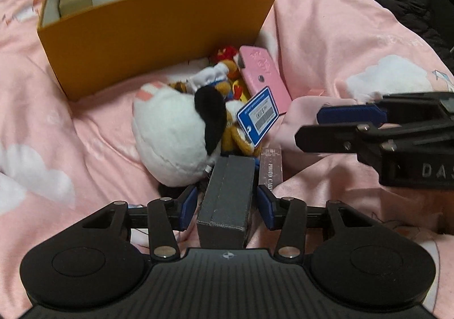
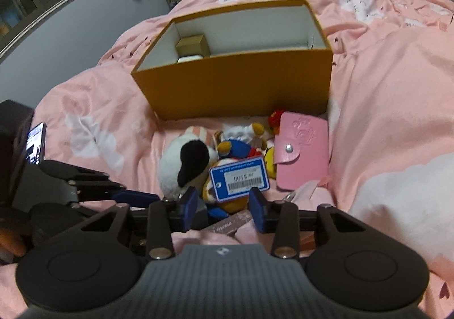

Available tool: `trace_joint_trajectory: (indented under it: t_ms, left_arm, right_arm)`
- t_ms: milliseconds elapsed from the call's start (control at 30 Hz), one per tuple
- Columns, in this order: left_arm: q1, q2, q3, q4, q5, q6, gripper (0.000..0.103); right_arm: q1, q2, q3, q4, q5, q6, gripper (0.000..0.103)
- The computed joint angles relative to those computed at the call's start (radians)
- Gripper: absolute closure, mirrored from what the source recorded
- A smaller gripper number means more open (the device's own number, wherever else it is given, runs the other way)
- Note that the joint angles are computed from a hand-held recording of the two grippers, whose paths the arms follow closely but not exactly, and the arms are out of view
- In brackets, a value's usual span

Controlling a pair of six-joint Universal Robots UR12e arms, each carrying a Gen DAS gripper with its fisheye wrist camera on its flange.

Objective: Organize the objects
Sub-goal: 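Withdraw both tools from the box toward the remaining items, then grasp the dark grey box with the left tool while the right tool grasps the photo card packet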

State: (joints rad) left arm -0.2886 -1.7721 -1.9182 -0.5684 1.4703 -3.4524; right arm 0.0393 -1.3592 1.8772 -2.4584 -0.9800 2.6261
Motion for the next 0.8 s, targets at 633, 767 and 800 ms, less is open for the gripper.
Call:
trace_joint_trajectory:
  t_ms: [633,767,800]
  left_arm:
    - [-0.041,0.088,-0.099,0.25,0.262,-0.189,0.066]
    - [-0.046,0.086,-0.1,0.267,0.306,-0.211,0.066]
    - [-0.046,0.088,-0.103,0.27,0.308,-0.211,0.066]
  right_arm:
    - [0.06,0.028,-0.089,0.239,-0.157,-0.013,0.075]
    - [0.107,0.058,-0.141,0.261,-0.252,0.058,0.064]
    - [0.12,0.062,-0.149,0.269,-0.273,0.051,0.054]
